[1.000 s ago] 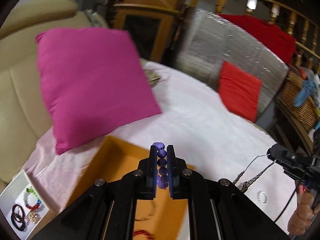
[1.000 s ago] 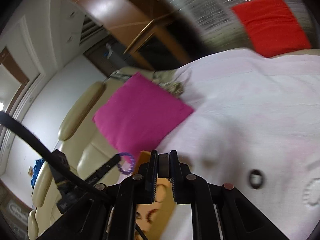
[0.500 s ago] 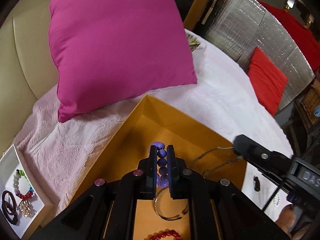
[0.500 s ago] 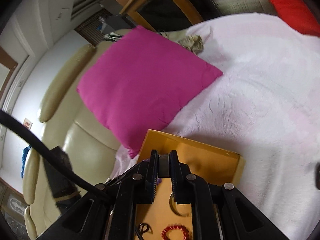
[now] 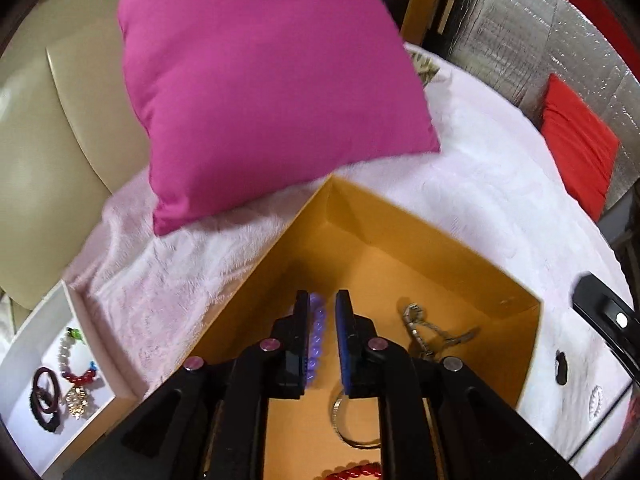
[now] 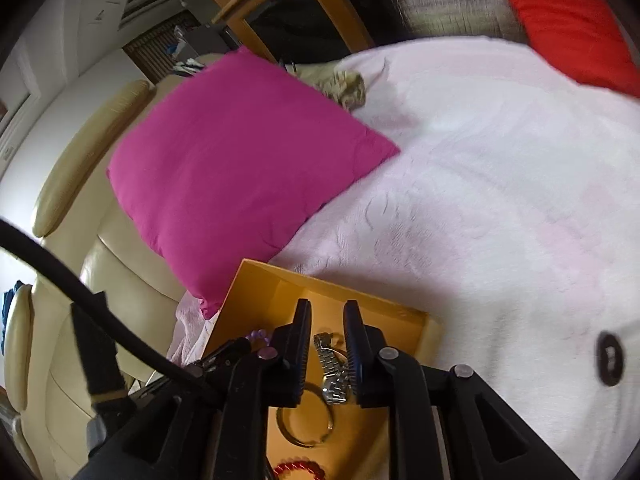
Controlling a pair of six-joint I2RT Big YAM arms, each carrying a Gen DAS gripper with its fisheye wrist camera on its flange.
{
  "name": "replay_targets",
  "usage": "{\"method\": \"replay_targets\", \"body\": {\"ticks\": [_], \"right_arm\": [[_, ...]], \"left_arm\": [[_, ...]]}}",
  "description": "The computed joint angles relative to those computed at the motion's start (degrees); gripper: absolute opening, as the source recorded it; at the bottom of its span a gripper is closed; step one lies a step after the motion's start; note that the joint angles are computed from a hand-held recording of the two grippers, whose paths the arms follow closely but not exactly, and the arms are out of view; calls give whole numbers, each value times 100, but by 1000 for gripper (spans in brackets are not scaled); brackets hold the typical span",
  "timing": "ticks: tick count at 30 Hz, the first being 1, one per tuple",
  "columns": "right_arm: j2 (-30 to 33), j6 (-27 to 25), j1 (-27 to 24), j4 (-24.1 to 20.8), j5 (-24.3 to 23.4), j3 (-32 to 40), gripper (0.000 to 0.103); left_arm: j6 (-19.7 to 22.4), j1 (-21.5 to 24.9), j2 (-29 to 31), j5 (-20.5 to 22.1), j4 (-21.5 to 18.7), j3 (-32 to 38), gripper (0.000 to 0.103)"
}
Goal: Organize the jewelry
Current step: 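Carry the purple bracelet and silver watch into the orange box and open both tools, then move both open tools back over the black hair tie and white bead bracelet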
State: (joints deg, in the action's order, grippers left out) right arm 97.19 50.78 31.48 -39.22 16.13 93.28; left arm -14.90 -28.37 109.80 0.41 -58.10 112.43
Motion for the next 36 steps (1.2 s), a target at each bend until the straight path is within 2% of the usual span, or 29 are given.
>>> {"method": "replay_targets", "body": {"ticks": [4, 5, 6, 7, 8, 9, 10, 12, 16, 20, 24, 28, 30, 33, 36], "right_arm": [[-785, -152, 21, 182, 216, -756, 19], [-1161, -145, 18, 234, 318, -1140, 19], [-1361, -119, 21, 214, 380, -1314, 21], [-1773, -55, -2, 202, 453, -1719, 26], [-2129, 40, -22, 156, 519, -2048, 36], [-2411, 158, -34, 105, 608, -2302, 42], [-2874, 389, -37, 20, 840, -2714, 53], [-3488, 668, -26, -158, 1145, -3212, 55], [-4763, 1478, -41, -579, 1535, -4202, 54], [-5536, 1994, -153, -852, 1657, -4822, 54], [-5863, 2129, -424, -652, 1360, -5306, 54], [-5866, 2092, -854, -653, 738, -5509, 51], [-5646, 1891, -951, -866, 684, -5405, 48], [-5579, 1815, -1207, -723, 328, -5461, 43], [-5383, 1759, -1321, -849, 306, -5418, 43]], "left_arm": [[13, -266, -411, -184, 473, -269, 21], [11, -351, -521, -168, 627, -356, 23], [21, -440, -628, -123, 797, -453, 29], [43, -553, -764, -46, 998, -589, 35], [60, -671, -839, 26, 1137, -658, 37], [89, -761, -870, 86, 1215, -681, 39], [156, -900, -887, 166, 1297, -699, 39], [273, -1126, -869, 263, 1309, -683, 39], [350, -1532, -575, 315, 1021, -388, 39], [601, -1891, -236, 123, 749, -55, 39], [737, -2028, 50, 83, 529, 191, 39], [848, -2096, 320, -19, 295, 395, 39], [798, -2065, 458, 26, 146, 542, 39], [647, -2011, 629, 84, -22, 753, 39], [464, -1952, 636, 258, -18, 716, 39]]}}
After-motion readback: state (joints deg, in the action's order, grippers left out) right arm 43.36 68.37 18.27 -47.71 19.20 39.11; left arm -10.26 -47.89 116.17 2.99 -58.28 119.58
